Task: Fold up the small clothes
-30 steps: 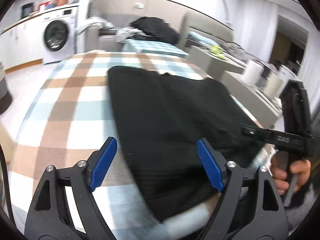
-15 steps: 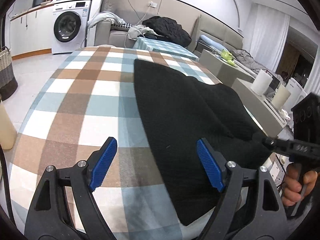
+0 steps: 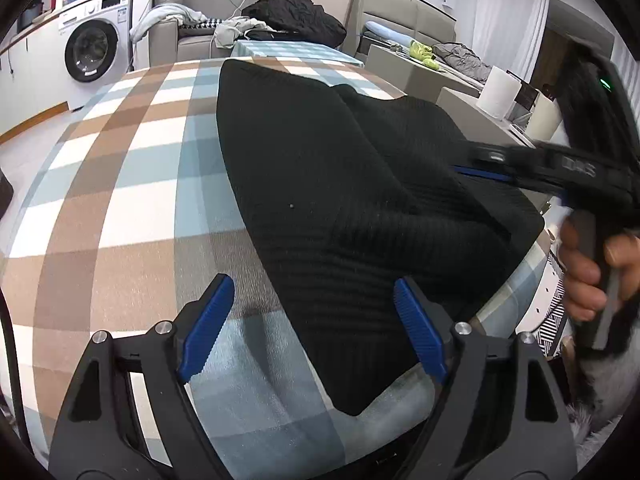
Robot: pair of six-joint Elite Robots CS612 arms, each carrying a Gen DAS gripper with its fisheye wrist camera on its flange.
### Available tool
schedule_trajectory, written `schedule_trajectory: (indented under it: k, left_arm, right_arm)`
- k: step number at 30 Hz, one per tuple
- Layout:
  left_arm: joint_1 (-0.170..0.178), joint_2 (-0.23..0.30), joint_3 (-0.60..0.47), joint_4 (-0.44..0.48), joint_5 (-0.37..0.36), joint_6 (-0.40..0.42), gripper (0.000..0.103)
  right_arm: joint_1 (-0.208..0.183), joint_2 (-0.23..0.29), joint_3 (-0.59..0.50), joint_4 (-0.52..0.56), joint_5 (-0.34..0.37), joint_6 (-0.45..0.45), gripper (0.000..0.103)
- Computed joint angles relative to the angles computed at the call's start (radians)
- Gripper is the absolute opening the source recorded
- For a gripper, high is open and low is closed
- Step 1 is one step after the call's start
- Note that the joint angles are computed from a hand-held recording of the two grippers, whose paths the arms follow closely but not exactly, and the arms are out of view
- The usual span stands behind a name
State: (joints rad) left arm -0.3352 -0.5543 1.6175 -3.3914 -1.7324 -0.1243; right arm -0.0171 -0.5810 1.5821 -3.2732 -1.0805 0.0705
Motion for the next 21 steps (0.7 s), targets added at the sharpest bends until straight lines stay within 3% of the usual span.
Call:
schedule_trajectory:
  k: [3, 4, 5, 6, 7, 9, 12, 16, 19, 21]
  left_arm:
    - [0.005, 0.003, -0.003, 0.003, -0.016, -0.014, 0.080]
    - [0.006, 0.003, -0.004, 0.004, -0.019, -0.014, 0.080]
    - [0.006, 0.003, -0.003, 0.004, -0.018, -0.014, 0.080]
    - [0.007, 0.001, -0.002, 0.003, -0.020, -0.013, 0.080]
    - [0.008, 0.000, 0.000, 0.001, -0.022, -0.012, 0.080]
    - [0.012, -0.003, 0.003, -0.005, -0.032, -0.014, 0.080]
    - [0.019, -0.002, -0.001, -0.001, -0.057, -0.014, 0.081]
    - [0.021, -0.003, -0.005, 0.040, -0.069, 0.000, 0.081]
    - [0.021, -0.006, -0.001, 0.053, -0.061, 0.015, 0.081]
    - [0.023, -0.007, 0.000, 0.053, -0.066, 0.017, 0.081]
  right_arm:
    - [0.016, 0.034, -0.084, 0.146, 0.006, -0.017, 0.044]
    - [0.020, 0.045, -0.112, 0.200, 0.014, -0.031, 0.038]
    - [0.025, 0.050, -0.127, 0.241, 0.009, -0.048, 0.018]
    - [0.026, 0.052, -0.138, 0.259, 0.014, -0.067, 0.010]
    - [0.020, 0.050, -0.133, 0.236, 0.052, -0.068, 0.009]
    - [0.004, 0.042, -0.103, 0.077, 0.095, -0.009, 0.009]
    - [-0.002, 0.015, -0.070, -0.017, 0.046, 0.038, 0.009]
    - [0.013, 0.021, -0.096, 0.104, -0.058, -0.003, 0.016]
    - [-0.006, 0.021, -0.089, 0.198, 0.029, -0.005, 0.018]
    - [-0.014, 0.014, -0.063, 0.204, 0.082, -0.054, 0.029]
